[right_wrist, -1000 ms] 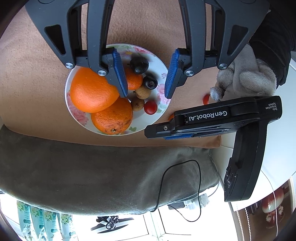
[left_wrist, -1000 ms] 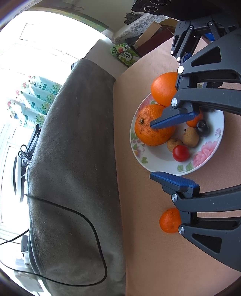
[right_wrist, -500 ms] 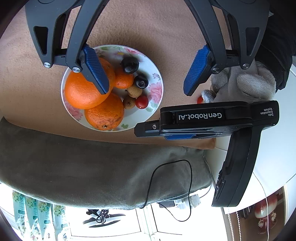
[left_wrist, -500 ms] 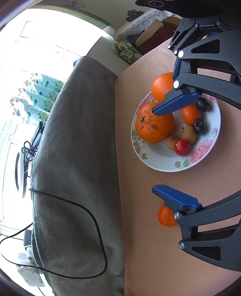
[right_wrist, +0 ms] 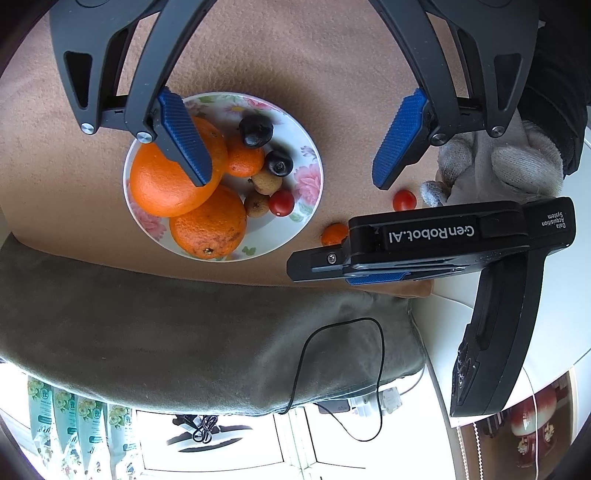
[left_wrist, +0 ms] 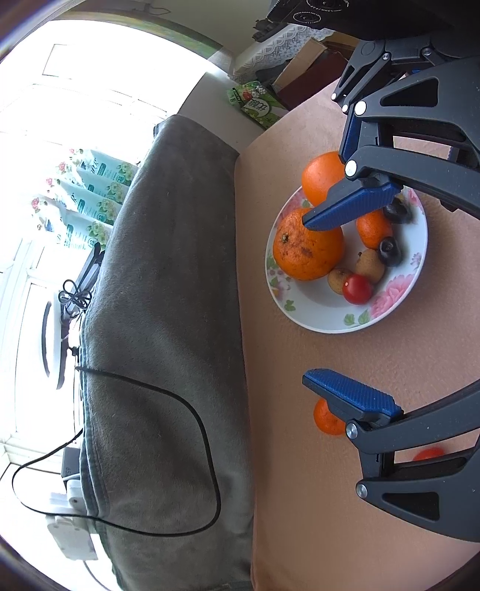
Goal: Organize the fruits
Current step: 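Withdraw both grippers from the plate toward the small tangerine and last tomato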
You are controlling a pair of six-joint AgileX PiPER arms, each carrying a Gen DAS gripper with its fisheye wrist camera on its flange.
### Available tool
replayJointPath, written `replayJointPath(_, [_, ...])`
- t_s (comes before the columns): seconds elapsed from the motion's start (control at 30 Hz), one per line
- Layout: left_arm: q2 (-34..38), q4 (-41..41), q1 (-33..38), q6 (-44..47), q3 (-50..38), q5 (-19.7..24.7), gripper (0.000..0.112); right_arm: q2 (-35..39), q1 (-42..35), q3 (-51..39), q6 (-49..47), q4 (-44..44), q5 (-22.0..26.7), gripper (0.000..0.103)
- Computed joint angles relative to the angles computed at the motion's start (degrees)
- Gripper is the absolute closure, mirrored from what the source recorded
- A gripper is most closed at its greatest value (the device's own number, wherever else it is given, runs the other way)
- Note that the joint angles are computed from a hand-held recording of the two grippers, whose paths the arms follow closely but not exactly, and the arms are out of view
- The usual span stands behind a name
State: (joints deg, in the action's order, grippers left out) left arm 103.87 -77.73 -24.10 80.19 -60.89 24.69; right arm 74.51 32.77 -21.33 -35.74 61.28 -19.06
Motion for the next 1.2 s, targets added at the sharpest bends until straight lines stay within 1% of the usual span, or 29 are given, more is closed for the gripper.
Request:
replayJointPath(0.07, [-0.6,-0.5,0.4,0.8,0.6,0.0,0.035,0.2,0.1,-0.6,-2.4,2.4,0.7,0.009])
replayJointPath(0.13, [-1.1,-1.0,0.9,1.5,1.1,0.1,0.035,0.4,0.9,-0.9,-4.4,4.6,0.2,0.006])
replayJointPath(0.37, [-2.8,-2.8,3.2,3.6,2.7,0.7,0.035,1.6,3.7,-3.0,-13.8,14.4,-1.6,0.005])
replayJointPath(0.5, [-3.9,-3.9,5.4,5.0,3.7,1.5,0.035,2.0,2.8,-4.0,-15.0,16.2,-0.5,0.005])
replayJointPath(0.63, [-4.4,-5.0,8.4,6.0,4.5,3.0,0.035,2.2,0.6,-4.8,-13.7,14.6,2.4,0.005])
replayJointPath(0.77, [-5.0,-6.3,11.6,7.9,5.8,3.6,0.035,3.1,0.9,-6.1,-16.4,16.9,2.0,0.005])
replayJointPath(0.83, [-5.3,-6.9,13.3,9.0,6.6,4.0,0.035,3.5,0.8,-6.6,-16.3,16.6,2.0,0.005])
replayJointPath(1.03, [-5.9,-9.6,18.4,13.5,9.9,4.9,0.035,5.2,-0.9,-8.6,-13.2,13.0,3.2,0.005])
replayJointPath(1.1, [-6.1,-10.3,20.0,15.1,11.3,5.3,0.035,5.8,-2.0,-9.5,-12.2,11.7,4.3,0.005])
replayJointPath(1.2, [-6.0,-11.1,22.0,16.6,12.8,5.9,0.035,6.8,-3.9,-10.8,-8.0,7.2,6.5,0.006])
